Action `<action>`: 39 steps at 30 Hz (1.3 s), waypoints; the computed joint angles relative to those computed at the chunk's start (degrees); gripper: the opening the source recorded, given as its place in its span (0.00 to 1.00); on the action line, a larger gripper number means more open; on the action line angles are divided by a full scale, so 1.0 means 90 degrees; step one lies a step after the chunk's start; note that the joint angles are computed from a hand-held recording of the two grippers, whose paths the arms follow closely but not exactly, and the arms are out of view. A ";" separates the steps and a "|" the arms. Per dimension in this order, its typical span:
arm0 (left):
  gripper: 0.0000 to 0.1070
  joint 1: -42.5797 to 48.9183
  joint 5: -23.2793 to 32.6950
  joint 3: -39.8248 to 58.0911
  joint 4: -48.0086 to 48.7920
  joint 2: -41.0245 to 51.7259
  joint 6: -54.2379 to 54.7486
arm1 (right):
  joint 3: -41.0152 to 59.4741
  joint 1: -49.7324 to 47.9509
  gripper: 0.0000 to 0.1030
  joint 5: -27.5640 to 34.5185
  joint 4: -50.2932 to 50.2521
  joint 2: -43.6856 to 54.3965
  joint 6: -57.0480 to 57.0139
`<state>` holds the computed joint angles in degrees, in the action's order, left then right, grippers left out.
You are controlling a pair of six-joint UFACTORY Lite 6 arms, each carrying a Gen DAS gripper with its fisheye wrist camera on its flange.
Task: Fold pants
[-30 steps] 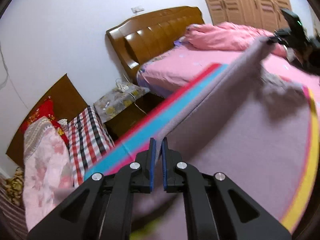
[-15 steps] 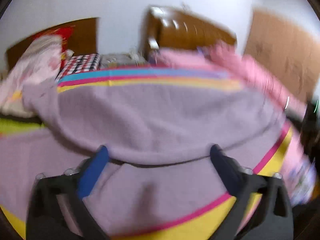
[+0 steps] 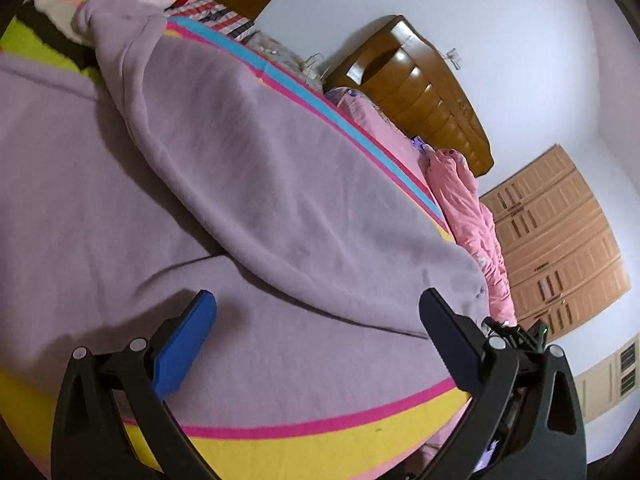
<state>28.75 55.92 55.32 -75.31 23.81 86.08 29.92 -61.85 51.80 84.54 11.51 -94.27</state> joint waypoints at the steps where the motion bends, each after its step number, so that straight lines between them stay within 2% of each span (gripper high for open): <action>1: 0.94 -0.0023 -0.0040 0.0019 -0.0054 0.0078 -0.0025 | 0.0006 0.0099 0.45 -0.0147 0.0138 -0.0049 -0.0038; 3: 0.94 0.0010 -0.0075 0.0075 -0.0187 0.0203 -0.0050 | -0.0228 0.0326 0.19 -0.0619 0.0496 -0.0372 -0.0281; 5: 0.94 0.0029 -0.0059 0.0162 -0.0244 0.0268 -0.0115 | -0.0284 0.0234 0.16 -0.0499 0.0630 -0.0297 -0.0444; 9: 0.93 0.0036 -0.0072 0.0215 -0.0398 0.0355 -0.0164 | -0.0100 0.0084 0.15 -0.0445 0.0579 -0.0079 -0.0469; 13: 0.82 -0.0207 -0.0361 0.0433 -0.0613 0.0440 -0.0360 | -0.0219 -0.0074 0.15 -0.0364 0.0520 -0.0116 -0.0599; 15: 0.68 -0.0340 -0.0713 0.0561 -0.0610 0.0502 -0.0577 | -0.0209 -0.0180 0.15 -0.0275 0.0510 -0.0031 -0.0743; 16: 0.54 -0.0405 -0.0879 0.0654 -0.0590 0.0562 -0.0739 | -0.0226 -0.0259 0.15 -0.0240 0.0497 0.0002 -0.0845; 17: 0.26 -0.0401 -0.0954 0.0716 -0.0636 0.0638 -0.0765 | -0.0284 -0.0340 0.15 -0.0214 0.0477 -0.0014 -0.0929; 18: 0.07 -0.0408 -0.1029 0.0808 -0.0688 0.0746 -0.0801 | -0.0295 -0.0403 0.15 -0.0202 0.0449 0.0003 -0.0965; 19: 0.04 -0.0365 -0.0926 0.0935 -0.0755 0.0912 -0.0803 | -0.0290 -0.0368 0.15 -0.0250 0.0405 -0.0050 -0.0863; 21: 0.04 -0.0288 -0.0625 0.1017 -0.0874 0.0880 -0.0705 | -0.0251 -0.0405 0.15 -0.0331 0.0129 -0.0247 -0.0635; 23: 0.04 -0.0276 -0.0529 0.0827 -0.0972 0.0290 -0.0367 | -0.0037 -0.0247 0.14 -0.0263 -0.0189 -0.0658 -0.0142; 26: 0.04 0.0048 0.0208 0.0574 -0.0992 -0.0719 -0.0469 | 0.0357 -0.0207 0.13 0.0190 -0.0581 -0.1269 0.0365; 28: 0.04 0.0451 0.0620 0.0131 -0.0784 -0.1541 -0.0416 | 0.0493 -0.0566 0.12 0.0788 -0.0823 -0.1641 0.0333; 31: 0.04 0.0793 0.0384 -0.0750 -0.0255 -0.2059 -0.0093 | 0.0461 -0.1138 0.12 0.1090 -0.1281 -0.1416 -0.0016; 35: 0.04 0.0698 -0.0608 -0.1364 -0.0192 -0.0999 0.0358 | 0.0181 -0.1431 0.12 -0.0046 -0.1286 0.0032 -0.0775; 36: 0.04 0.0578 -0.0905 -0.1489 -0.0455 -0.0861 0.0679 | 0.0208 -0.1511 0.11 -0.0061 -0.1115 0.0370 -0.1020; 39: 0.04 0.0401 -0.0972 -0.1475 -0.0602 -0.1032 0.0721 | 0.0164 -0.1489 0.11 0.0045 -0.1025 0.0219 -0.1006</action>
